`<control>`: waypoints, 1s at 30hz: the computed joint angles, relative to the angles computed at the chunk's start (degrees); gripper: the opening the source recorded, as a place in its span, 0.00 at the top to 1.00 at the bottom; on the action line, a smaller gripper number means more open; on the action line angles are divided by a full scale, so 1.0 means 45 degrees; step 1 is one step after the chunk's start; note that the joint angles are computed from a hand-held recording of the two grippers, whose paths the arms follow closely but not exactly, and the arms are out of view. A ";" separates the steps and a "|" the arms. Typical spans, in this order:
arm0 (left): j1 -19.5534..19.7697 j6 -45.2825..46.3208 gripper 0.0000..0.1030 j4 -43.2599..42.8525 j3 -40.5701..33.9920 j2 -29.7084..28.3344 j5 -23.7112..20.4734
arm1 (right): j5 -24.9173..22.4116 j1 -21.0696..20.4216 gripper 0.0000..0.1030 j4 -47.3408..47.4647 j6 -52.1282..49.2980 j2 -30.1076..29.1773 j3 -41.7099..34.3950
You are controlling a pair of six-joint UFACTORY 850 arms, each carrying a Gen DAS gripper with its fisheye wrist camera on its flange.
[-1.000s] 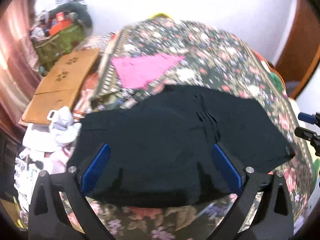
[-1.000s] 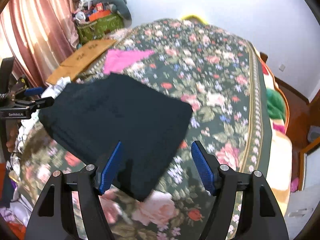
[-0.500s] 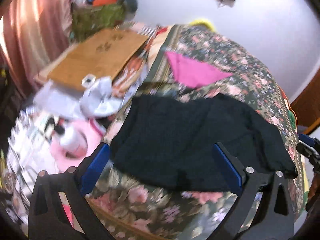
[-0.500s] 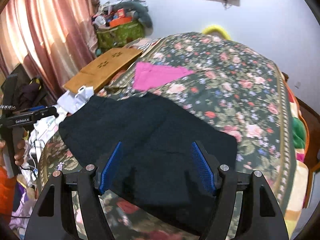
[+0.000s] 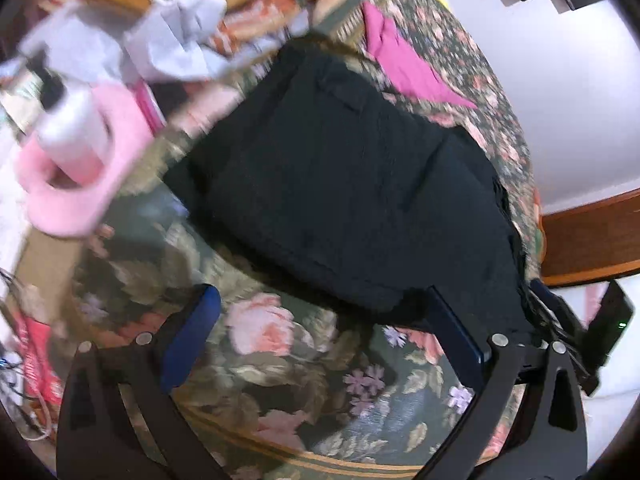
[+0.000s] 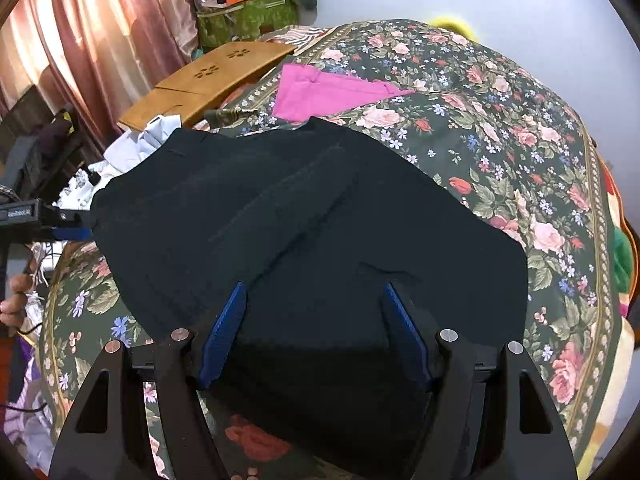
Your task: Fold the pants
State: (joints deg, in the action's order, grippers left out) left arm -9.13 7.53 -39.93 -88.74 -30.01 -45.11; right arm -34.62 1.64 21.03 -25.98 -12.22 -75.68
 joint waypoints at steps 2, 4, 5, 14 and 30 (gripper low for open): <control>0.0008 0.0162 0.00 -0.0368 0.0047 -0.0046 0.0051 | -0.0078 -0.0031 0.35 0.0200 -0.0119 -0.0039 -0.0018; 0.0072 0.0505 0.00 -0.1029 0.0009 -0.0168 -0.0031 | -0.0146 -0.0048 0.35 0.0376 -0.0214 -0.0074 -0.0033; 0.0101 0.0574 0.00 -0.1275 -0.0081 -0.0287 -0.0104 | -0.0179 -0.0064 0.35 0.0485 -0.0289 -0.0088 -0.0036; 0.0135 0.0492 0.08 -0.1160 -0.2015 -0.1879 -0.0712 | -0.0224 -0.0171 0.35 0.1075 -0.0741 -0.0143 -0.0015; -0.1480 -0.4646 0.79 0.8295 -0.2734 -0.0899 0.1897 | -0.0093 -0.0831 0.35 0.1623 -0.0332 0.0630 0.0489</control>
State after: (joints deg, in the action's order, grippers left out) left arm -15.79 -13.38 -2.61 -101.04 -34.06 -36.57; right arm -35.04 -2.10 28.33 -27.47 -9.39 -73.48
